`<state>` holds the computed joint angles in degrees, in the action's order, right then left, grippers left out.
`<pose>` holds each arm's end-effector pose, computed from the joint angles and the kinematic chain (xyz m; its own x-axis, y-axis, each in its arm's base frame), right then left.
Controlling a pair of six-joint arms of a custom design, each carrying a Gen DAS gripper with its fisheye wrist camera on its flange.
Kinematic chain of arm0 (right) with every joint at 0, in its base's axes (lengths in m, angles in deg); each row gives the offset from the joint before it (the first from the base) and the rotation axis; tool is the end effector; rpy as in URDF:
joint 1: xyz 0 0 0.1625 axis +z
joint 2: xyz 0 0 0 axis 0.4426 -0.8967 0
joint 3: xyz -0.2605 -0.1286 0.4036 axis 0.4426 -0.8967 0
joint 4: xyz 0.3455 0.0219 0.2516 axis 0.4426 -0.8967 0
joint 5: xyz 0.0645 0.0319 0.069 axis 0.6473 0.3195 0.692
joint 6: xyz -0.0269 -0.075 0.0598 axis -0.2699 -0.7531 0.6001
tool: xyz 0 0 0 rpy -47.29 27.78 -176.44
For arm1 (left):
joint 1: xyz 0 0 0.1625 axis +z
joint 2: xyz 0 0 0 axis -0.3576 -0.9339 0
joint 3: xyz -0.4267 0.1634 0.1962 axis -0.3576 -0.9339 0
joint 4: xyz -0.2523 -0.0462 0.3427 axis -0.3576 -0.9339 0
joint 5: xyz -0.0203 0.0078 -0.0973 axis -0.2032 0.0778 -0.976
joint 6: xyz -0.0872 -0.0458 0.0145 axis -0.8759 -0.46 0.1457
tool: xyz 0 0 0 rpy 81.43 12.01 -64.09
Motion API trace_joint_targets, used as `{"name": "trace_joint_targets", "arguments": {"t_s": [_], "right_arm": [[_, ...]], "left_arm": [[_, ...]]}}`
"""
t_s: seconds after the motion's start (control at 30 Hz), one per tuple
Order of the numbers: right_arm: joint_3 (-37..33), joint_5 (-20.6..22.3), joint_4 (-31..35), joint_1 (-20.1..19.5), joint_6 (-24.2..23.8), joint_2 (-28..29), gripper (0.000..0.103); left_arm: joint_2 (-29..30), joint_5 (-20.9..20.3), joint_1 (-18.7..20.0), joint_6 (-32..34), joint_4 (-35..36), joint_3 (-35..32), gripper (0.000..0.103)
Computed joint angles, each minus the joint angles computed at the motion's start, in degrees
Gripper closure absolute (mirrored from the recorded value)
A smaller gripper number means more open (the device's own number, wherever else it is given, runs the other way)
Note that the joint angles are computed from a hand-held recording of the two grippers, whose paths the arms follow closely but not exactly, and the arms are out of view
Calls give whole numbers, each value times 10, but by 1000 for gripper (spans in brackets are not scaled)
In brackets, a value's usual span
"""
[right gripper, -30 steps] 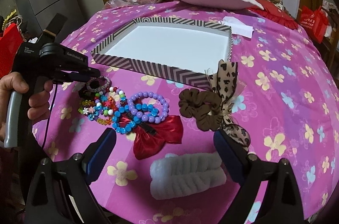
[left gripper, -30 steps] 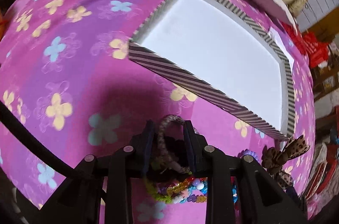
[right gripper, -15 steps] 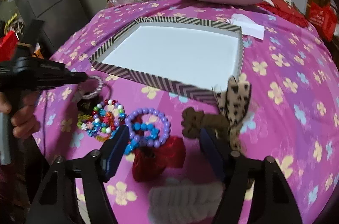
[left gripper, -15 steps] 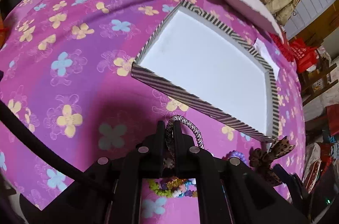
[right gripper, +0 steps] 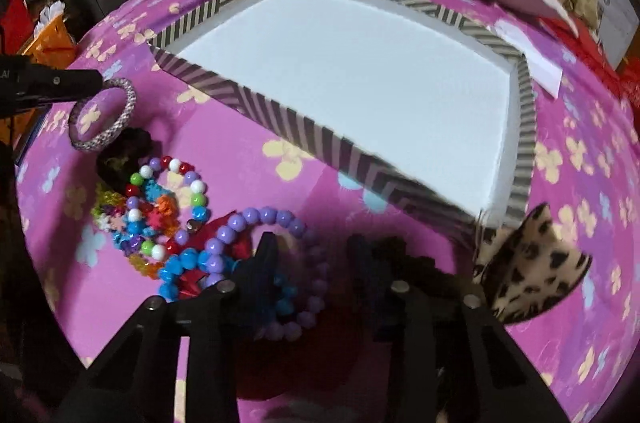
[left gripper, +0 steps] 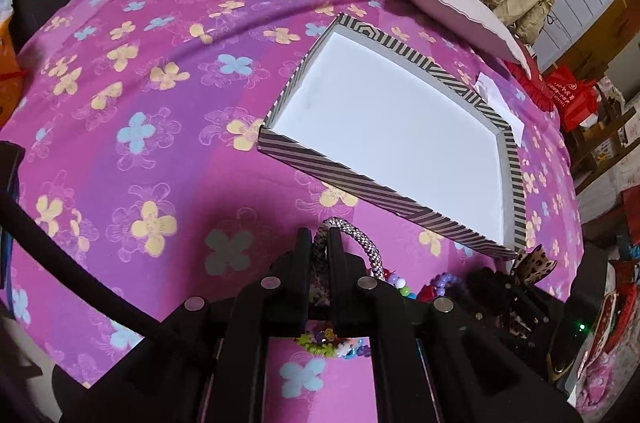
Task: Organize jewelry
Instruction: 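Grasp the purple bead bracelet with the right gripper while the left gripper lifts the silver bracelet toward the tray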
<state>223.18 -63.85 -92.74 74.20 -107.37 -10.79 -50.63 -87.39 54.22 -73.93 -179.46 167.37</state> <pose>0.1664 -0.4421 0.1755 -0.5397 -0.6387 0.5484 -0.7127 0.6934 0.1061 -0.2431 -0.4026 0.1965 -0.8425 -0.3566 -0.4038 -0.0482 0.7965 -0.6027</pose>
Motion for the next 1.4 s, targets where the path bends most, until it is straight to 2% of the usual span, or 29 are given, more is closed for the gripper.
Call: {"name": "trace_joint_targets", "arguments": {"t_s": [0.07, 0.17, 0.2, 0.47, 0.67, 1.07, 1.4], "right_arm": [[1, -2, -16, 3, -15, 8, 72], [-6, 17, 10, 0, -3, 0, 91], [-8, 32, 25, -4, 6, -10, 93], [-7, 91, 52, 9, 12, -72, 93], [-25, 111, 75, 28, 21, -96, 93], [-73, 123, 85, 48, 35, -97, 93], [-98, 106, 80, 45, 39, -77, 93]], "left_arm": [[0, 0, -3, -4, 5, 0, 84], [-4, 2, -11, -18, 21, -1, 84], [-6, 3, -14, -23, 27, -1, 84], [-16, 14, -32, -46, 57, -5, 84], [-14, 20, -37, -48, 68, -15, 84], [9, 55, -24, -33, 98, -58, 84], [49, 92, 7, -6, 127, -101, 84]]}}
